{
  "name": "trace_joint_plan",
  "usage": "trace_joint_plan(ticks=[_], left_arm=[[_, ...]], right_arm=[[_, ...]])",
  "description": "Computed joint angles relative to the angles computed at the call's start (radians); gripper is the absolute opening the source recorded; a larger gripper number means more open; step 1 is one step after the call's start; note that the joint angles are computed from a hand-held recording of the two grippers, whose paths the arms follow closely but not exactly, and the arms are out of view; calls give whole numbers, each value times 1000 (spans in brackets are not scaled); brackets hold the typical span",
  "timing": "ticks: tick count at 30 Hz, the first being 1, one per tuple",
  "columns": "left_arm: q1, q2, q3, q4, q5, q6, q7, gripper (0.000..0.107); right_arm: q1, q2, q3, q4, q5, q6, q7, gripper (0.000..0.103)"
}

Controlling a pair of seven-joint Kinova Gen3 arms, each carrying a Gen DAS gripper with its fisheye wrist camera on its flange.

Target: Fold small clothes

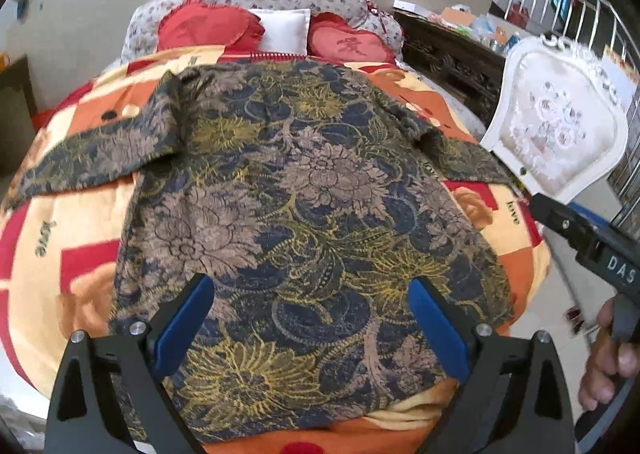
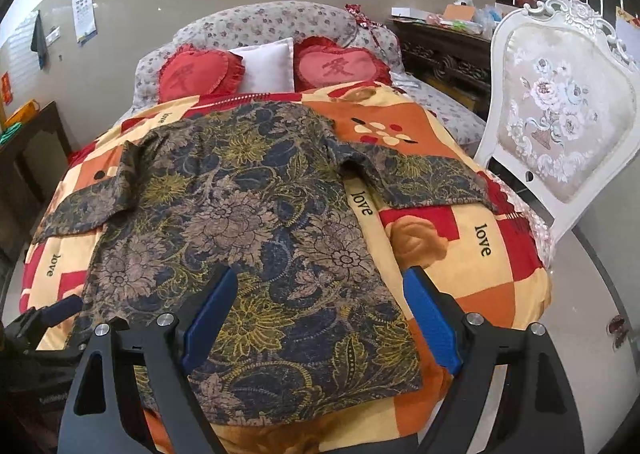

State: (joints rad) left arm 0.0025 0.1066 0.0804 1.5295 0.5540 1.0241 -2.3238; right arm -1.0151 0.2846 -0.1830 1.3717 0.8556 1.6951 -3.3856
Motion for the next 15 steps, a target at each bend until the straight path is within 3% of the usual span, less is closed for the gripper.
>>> trace_joint_plan(ticks=[3, 7, 10, 15], left_arm=[[28, -10, 7, 18, -56, -60, 21, 100], [24, 24, 6, -5, -69, -19, 50, 100], [28, 20, 6, 13, -88, -43, 75, 100], [7, 35, 9, 6, -50, -23, 42, 100]], right_arm=[[4, 0, 0, 4, -5, 0, 2, 92], [12, -11, -3, 18, -15, -7, -2, 92], [17, -16, -5, 28, -14, -12, -5, 92], [34, -18, -7, 38, -22, -34, -3, 92]])
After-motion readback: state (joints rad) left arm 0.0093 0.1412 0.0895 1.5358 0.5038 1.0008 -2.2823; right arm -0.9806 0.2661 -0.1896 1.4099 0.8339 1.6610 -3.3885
